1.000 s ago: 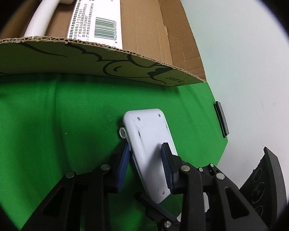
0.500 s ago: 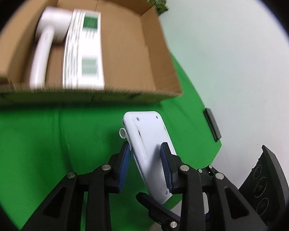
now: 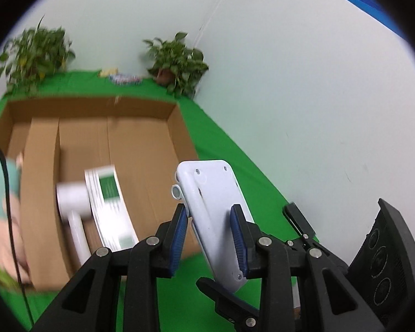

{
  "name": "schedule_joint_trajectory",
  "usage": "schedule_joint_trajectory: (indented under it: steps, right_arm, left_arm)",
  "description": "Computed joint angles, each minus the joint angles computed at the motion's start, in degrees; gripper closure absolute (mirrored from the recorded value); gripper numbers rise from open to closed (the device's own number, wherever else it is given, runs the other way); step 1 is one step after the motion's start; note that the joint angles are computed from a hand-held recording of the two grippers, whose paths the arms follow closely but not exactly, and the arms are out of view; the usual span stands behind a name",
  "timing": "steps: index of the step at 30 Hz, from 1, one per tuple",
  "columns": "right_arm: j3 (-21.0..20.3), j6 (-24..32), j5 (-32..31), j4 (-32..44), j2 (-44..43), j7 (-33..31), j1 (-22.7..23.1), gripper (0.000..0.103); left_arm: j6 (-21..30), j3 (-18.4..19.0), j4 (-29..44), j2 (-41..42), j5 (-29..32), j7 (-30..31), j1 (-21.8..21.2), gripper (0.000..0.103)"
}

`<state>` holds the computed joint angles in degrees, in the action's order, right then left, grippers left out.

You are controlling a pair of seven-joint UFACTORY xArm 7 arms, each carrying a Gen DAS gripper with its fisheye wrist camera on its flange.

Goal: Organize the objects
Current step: 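Lower the white case into the tray beside the medicine box and release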

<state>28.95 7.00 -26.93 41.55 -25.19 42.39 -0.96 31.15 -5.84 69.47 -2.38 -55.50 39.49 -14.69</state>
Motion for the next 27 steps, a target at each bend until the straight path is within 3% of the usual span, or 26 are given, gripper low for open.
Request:
schedule_joint_trajectory:
  steps: [2, 6, 12, 19, 27]
  right_arm:
    - [-2.43, 0.88, 0.69, 3.44, 2.33, -2.45, 1.27, 0.038]
    - [-11.32, 2.25, 6.8, 9.71, 8.03, -10.73, 8.89, 0.038]
    - [-18.9, 5.51, 17.4, 17.63, 16.25, -22.27, 15.49, 0.038]
    - [-21.82, 7.07, 31.72, 19.43, 21.97, -33.41, 18.53, 0.038]
    - [-19.82, 8.03, 50.3, 20.27, 30.5, -49.23, 15.71, 0.038]
  left_arm:
    - [1.42, 0.13, 4.62, 1.83, 4.92, -3.33, 0.69, 0.072]
    - [2.51, -0.53, 11.98, 5.76, 13.02, -9.07, 1.54, 0.072]
    - [5.84, -2.17, 21.45, 14.18, 21.4, -15.98, 2.96, 0.072]
    - [8.43, -3.48, 26.86, 22.71, 28.03, -21.05, 3.68, 0.072]
    - [12.59, -3.81, 31.64, 30.93, 34.04, -26.23, 3.54, 0.072]
